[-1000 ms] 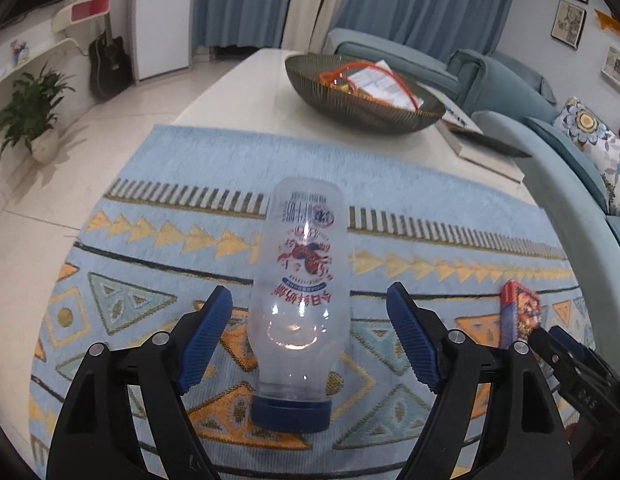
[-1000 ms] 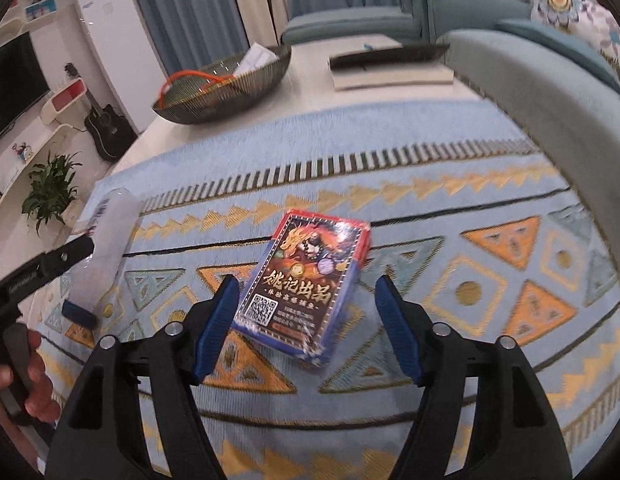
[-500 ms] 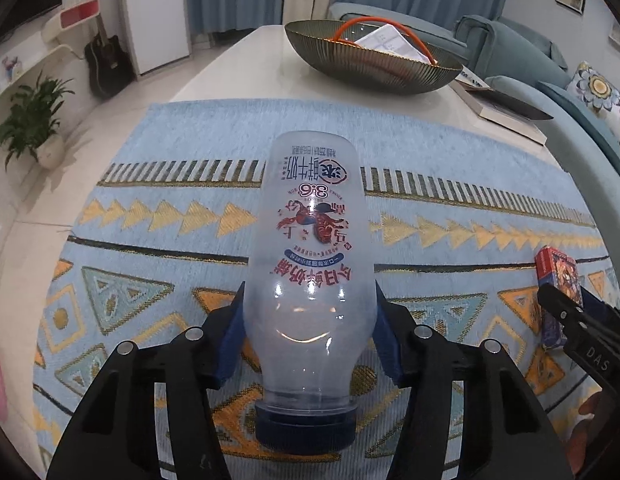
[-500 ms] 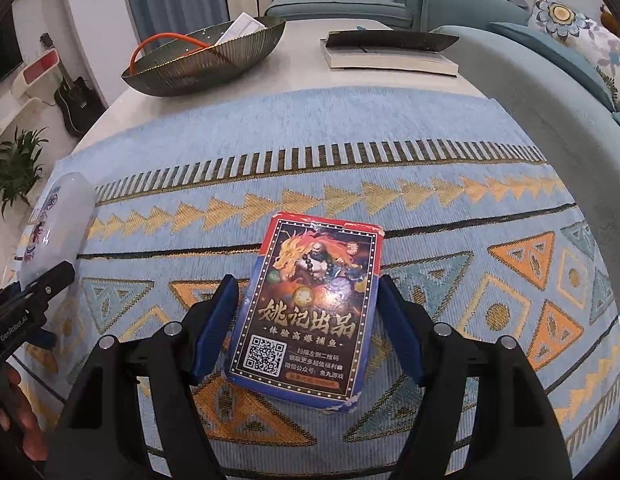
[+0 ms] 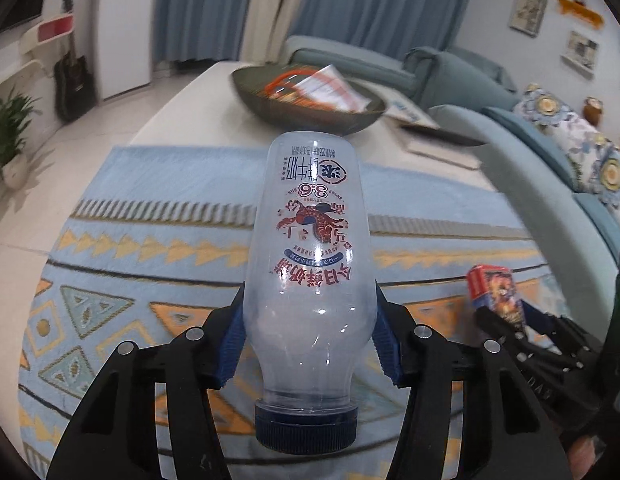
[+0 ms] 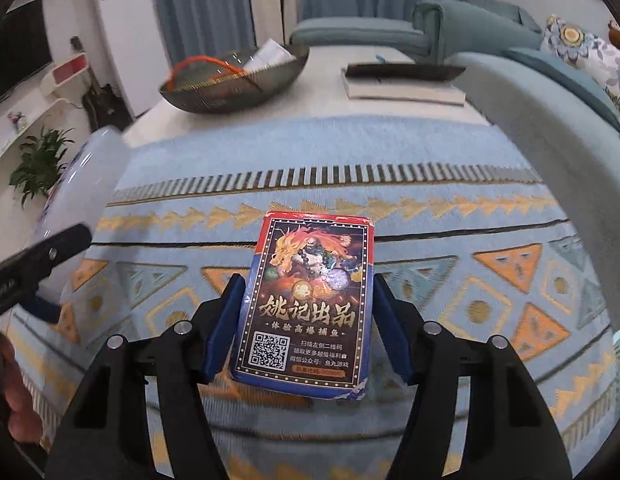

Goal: Collect trash
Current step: 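Carry the clear bottle and card box to the blue basket and release both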

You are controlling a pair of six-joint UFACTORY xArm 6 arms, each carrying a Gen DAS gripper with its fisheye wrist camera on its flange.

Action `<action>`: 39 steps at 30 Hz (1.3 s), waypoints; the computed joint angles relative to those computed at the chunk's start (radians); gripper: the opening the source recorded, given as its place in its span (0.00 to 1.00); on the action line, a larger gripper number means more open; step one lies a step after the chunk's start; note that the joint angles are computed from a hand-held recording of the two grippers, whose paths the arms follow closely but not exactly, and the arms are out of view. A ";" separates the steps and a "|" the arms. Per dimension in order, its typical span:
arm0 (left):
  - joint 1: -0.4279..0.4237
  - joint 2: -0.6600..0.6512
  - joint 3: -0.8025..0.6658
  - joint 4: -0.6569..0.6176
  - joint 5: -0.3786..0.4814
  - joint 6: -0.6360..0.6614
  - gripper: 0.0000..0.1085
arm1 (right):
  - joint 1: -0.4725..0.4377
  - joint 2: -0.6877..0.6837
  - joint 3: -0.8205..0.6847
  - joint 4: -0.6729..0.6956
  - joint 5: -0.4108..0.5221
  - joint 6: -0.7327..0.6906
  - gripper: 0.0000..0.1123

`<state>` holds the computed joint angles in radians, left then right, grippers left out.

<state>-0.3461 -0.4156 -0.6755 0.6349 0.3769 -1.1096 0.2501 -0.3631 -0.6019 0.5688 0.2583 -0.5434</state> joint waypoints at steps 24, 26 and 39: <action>-0.577 0.373 -0.612 0.142 0.069 -0.136 0.49 | -1.072 -0.335 -0.174 0.409 0.734 -0.609 0.53; -0.608 0.429 -0.670 0.121 0.076 -0.111 0.49 | -1.140 -0.290 -0.196 0.416 0.753 -0.635 0.53; -0.720 0.860 -1.063 -0.204 0.159 0.178 0.49 | -1.274 0.069 -0.293 0.268 0.668 -0.562 0.53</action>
